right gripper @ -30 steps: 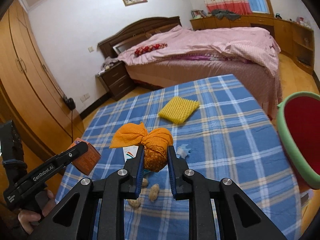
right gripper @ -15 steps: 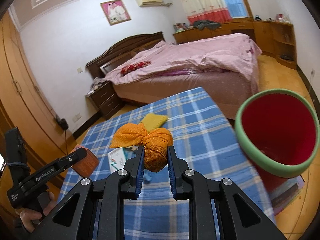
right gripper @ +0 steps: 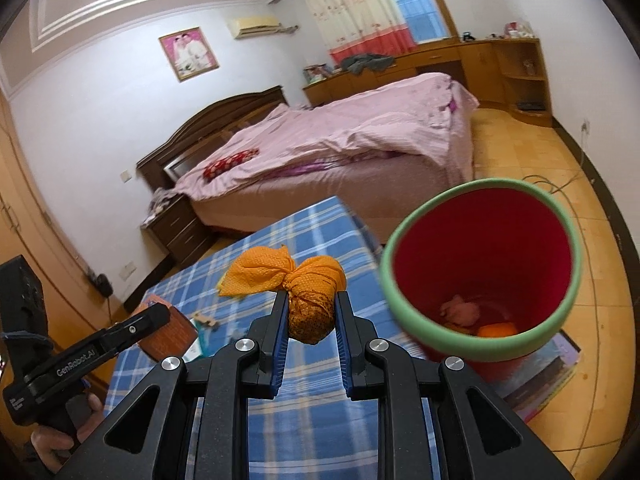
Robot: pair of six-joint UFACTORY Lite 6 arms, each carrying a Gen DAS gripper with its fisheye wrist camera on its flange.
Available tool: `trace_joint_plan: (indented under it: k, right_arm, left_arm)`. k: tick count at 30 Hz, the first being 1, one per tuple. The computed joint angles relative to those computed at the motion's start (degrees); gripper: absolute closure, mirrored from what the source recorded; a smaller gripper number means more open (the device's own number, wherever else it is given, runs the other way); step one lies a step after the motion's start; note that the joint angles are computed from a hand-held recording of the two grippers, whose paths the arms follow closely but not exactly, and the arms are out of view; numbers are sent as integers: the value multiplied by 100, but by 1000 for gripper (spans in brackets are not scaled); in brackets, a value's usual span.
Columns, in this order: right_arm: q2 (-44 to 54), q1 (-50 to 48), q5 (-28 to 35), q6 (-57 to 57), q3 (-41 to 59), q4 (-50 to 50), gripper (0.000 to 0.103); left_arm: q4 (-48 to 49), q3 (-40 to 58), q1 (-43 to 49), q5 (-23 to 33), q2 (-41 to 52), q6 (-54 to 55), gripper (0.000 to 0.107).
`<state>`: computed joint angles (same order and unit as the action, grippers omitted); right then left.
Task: Collect trash
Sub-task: 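Carry the orange box and knotted bag together over the red bucket, then open both tools to drop the orange box and knotted bag into the bucket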
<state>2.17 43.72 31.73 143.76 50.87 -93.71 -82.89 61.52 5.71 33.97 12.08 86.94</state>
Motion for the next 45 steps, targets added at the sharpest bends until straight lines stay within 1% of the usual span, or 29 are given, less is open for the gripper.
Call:
trace_joint_plan:
  k: [5, 10, 18, 22, 26, 31, 35, 37, 41, 45]
  right_arm:
    - [-614, -226, 113, -166, -536, 146, 81]
    - [-1176, -599, 67, -253, -1061, 204, 81]
    - [-1675, -1355, -223, -372, -1641, 208, 81]
    - [-1805, -1821, -518, -198, -1924, -62, 81]
    - [-1718, -2270, -825, 28, -2032, -435, 81]
    - [-1437, -2830, -1213, 503, -2030, -1137, 81]
    - [-1179, -3168, -1425, 957, -1945, -1766, 81]
    - [-1053, -3252, -1470, 1075, -1892, -1936, 81]
    - [-820, -3359, -1499, 1406, -1807, -2293, 81]
    - [-660, -3446, -1525, 1620, -1729, -2510, 78]
  left_arm:
    - [-9, 258, -697, -248, 135, -219, 54]
    - [-139, 594, -1396, -543, 369, -308, 54]
    - [-258, 1438, -2351, -877, 1193, -403, 54]
    - [-154, 1951, -2738, -1040, 1718, -529, 54]
    - [227, 2569, -3023, -1156, 2338, -964, 54]
    - [1070, 3433, -3247, -1189, 3158, -1910, 54]
    - [1517, 3847, -3343, -1179, 3561, -2444, 54]
    - [1310, 3857, -3380, -1247, 3593, -2210, 54]
    - [1384, 3947, -3452, -1271, 3661, -2180, 54]
    - [1276, 4001, -3421, -1083, 3713, -2030, 54]
